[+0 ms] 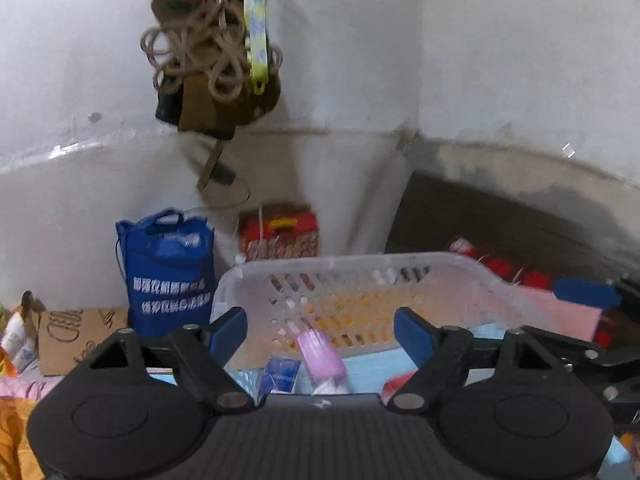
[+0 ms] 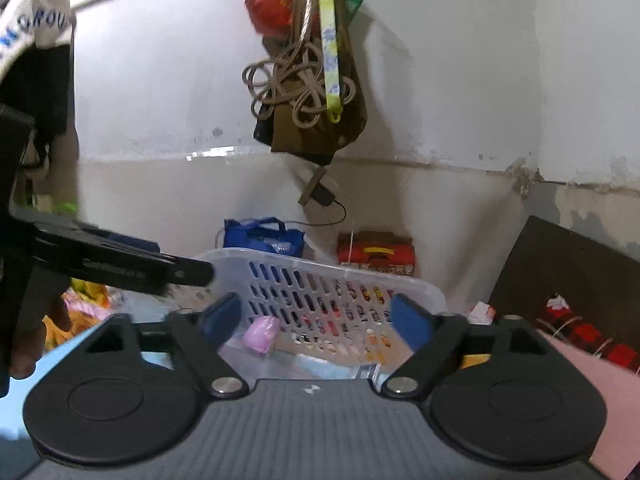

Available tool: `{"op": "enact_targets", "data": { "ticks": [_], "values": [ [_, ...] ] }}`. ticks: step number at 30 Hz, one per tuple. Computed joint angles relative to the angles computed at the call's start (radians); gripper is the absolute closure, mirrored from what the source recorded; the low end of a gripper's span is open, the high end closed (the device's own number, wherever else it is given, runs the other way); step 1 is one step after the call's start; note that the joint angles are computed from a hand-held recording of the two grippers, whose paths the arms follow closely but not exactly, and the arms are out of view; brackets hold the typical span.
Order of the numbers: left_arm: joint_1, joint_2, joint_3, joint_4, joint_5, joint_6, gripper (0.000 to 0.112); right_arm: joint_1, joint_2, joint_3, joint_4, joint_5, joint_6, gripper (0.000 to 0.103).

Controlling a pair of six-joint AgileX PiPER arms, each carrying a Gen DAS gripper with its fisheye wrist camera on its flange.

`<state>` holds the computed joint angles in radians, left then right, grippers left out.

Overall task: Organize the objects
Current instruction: 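Lift both held items over the clear basket and release them, then grasp the pink tissue pack with the right gripper while the left grasps the open blue box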

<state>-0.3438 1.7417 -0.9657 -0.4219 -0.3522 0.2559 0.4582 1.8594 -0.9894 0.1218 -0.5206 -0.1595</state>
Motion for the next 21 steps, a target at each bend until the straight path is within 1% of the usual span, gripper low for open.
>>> {"op": "enact_targets", "data": {
  "ticks": [1, 2, 3, 5, 6, 7, 9, 12, 14, 15, 18, 20, 21],
  "values": [
    [-0.003, -0.050, 0.100, 0.060, -0.079, -0.060, 0.028, -0.002, -0.021, 0.077, -0.021, -0.072, 0.041, 0.003],
    [-0.008, -0.092, 0.197, 0.080, -0.156, -0.080, 0.028, -0.005, -0.035, 0.142, -0.039, -0.140, 0.074, 0.000],
    [-0.025, -0.126, 0.283, 0.060, -0.226, -0.060, 0.028, -0.003, -0.043, 0.230, -0.057, -0.235, 0.113, 0.000],
    [-0.097, -0.162, 0.447, -0.064, -0.379, -0.013, 0.028, 0.011, -0.038, 0.351, -0.080, -0.353, 0.187, 0.000],
    [-0.123, -0.156, 0.508, -0.088, -0.450, -0.039, 0.028, 0.016, -0.023, 0.407, -0.099, -0.416, 0.239, 0.000],
    [-0.151, -0.137, 0.569, -0.111, -0.520, -0.076, 0.028, 0.026, -0.010, 0.444, -0.103, -0.454, 0.271, 0.000],
    [-0.178, -0.091, 0.630, -0.128, -0.598, -0.140, 0.028, 0.038, 0.032, 0.480, -0.128, -0.520, 0.348, 0.000],
    [-0.195, -0.002, 0.677, -0.133, -0.681, -0.215, 0.028, 0.064, 0.058, 0.470, -0.114, -0.493, 0.363, 0.000],
    [-0.159, 0.029, 0.697, -0.048, -0.696, -0.286, 0.028, 0.060, 0.076, 0.450, -0.145, -0.483, 0.383, 0.000],
    [-0.149, 0.047, 0.696, -0.028, -0.701, -0.299, 0.029, 0.053, 0.083, 0.438, -0.166, -0.478, 0.398, 0.000],
    [-0.165, 0.094, 0.700, -0.041, -0.726, -0.318, 0.031, 0.047, 0.105, 0.398, -0.188, -0.451, 0.419, 0.001],
    [-0.145, 0.117, 0.701, 0.004, -0.741, -0.351, 0.032, 0.038, 0.118, 0.372, -0.209, -0.420, 0.449, 0.001],
    [-0.139, 0.127, 0.698, 0.016, -0.743, -0.358, 0.032, 0.028, 0.122, 0.357, -0.237, -0.391, 0.476, 0.003]
  ]
}}
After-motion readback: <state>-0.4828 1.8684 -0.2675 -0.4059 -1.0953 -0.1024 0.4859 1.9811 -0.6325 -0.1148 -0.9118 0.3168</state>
